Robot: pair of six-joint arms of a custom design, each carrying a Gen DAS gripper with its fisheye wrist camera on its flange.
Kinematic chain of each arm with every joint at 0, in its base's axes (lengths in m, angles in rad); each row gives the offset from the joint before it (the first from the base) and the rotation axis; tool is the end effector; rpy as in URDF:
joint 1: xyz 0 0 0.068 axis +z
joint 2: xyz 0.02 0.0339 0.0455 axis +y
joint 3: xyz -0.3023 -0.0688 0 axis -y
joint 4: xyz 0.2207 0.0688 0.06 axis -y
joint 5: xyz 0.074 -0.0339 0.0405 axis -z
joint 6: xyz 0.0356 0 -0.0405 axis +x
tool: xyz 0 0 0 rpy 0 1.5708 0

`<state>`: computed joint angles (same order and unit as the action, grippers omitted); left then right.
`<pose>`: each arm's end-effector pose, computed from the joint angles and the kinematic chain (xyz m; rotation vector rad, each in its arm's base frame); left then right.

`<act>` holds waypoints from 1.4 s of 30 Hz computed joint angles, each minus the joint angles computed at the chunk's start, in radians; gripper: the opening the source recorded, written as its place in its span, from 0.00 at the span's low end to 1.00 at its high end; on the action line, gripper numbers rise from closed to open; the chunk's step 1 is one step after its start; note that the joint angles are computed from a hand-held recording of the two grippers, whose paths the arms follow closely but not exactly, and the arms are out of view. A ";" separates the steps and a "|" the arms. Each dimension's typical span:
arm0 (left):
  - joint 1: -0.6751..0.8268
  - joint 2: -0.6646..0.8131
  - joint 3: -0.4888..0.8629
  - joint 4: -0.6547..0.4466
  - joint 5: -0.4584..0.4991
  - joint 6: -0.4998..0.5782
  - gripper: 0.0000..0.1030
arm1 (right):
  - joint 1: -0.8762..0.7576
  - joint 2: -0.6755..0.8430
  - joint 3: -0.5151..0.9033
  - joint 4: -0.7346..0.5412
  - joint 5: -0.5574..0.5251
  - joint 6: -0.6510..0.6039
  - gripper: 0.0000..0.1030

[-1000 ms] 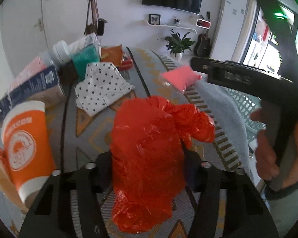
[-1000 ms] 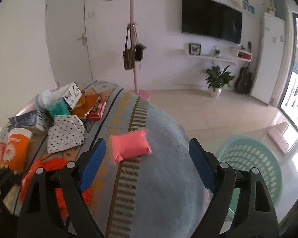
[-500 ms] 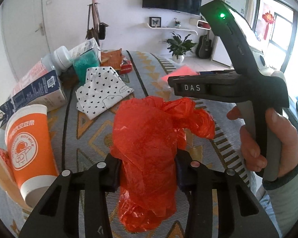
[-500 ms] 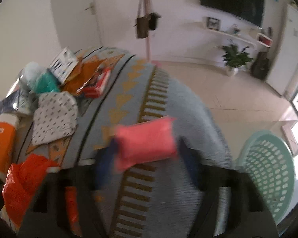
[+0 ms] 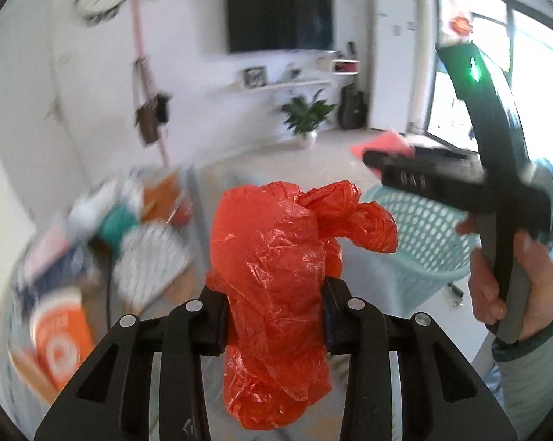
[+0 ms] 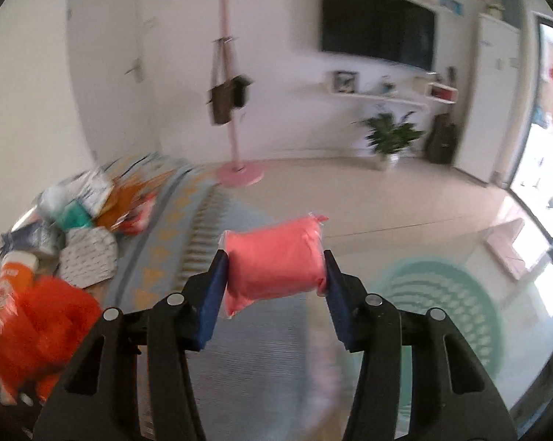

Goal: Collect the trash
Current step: 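Carry both items over the teal basket and open both tools, then move both tools back to the table toward the paper cups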

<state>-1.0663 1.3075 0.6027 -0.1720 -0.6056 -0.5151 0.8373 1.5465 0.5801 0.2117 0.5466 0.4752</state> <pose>0.1214 -0.1779 0.2287 0.3664 2.2263 -0.0837 0.1902 0.1834 0.1967 -0.1328 2.1934 0.0909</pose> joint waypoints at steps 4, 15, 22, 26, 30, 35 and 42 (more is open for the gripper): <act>0.038 0.193 0.159 0.106 0.099 0.120 0.33 | -0.176 -0.131 -0.126 0.000 -0.041 -0.012 0.46; 0.185 0.752 0.623 0.066 0.486 0.168 0.35 | -0.642 0.156 -0.335 0.331 -0.319 -0.065 0.47; 0.189 0.738 0.587 0.113 0.467 0.176 0.59 | -0.704 0.208 -0.376 0.401 -0.338 -0.073 0.64; 0.188 0.692 0.536 0.157 0.454 0.169 0.61 | -0.691 0.140 -0.392 0.367 -0.323 -0.059 0.66; 0.170 0.571 0.405 0.237 0.412 0.153 0.61 | -0.597 -0.024 -0.389 0.240 -0.263 -0.019 0.66; 0.129 0.374 0.228 0.307 0.319 0.111 0.61 | -0.351 -0.238 -0.297 -0.028 -0.089 0.092 0.66; 0.017 0.012 0.022 0.200 0.059 -0.012 0.61 | 0.121 -0.315 -0.134 -0.259 0.198 0.284 0.66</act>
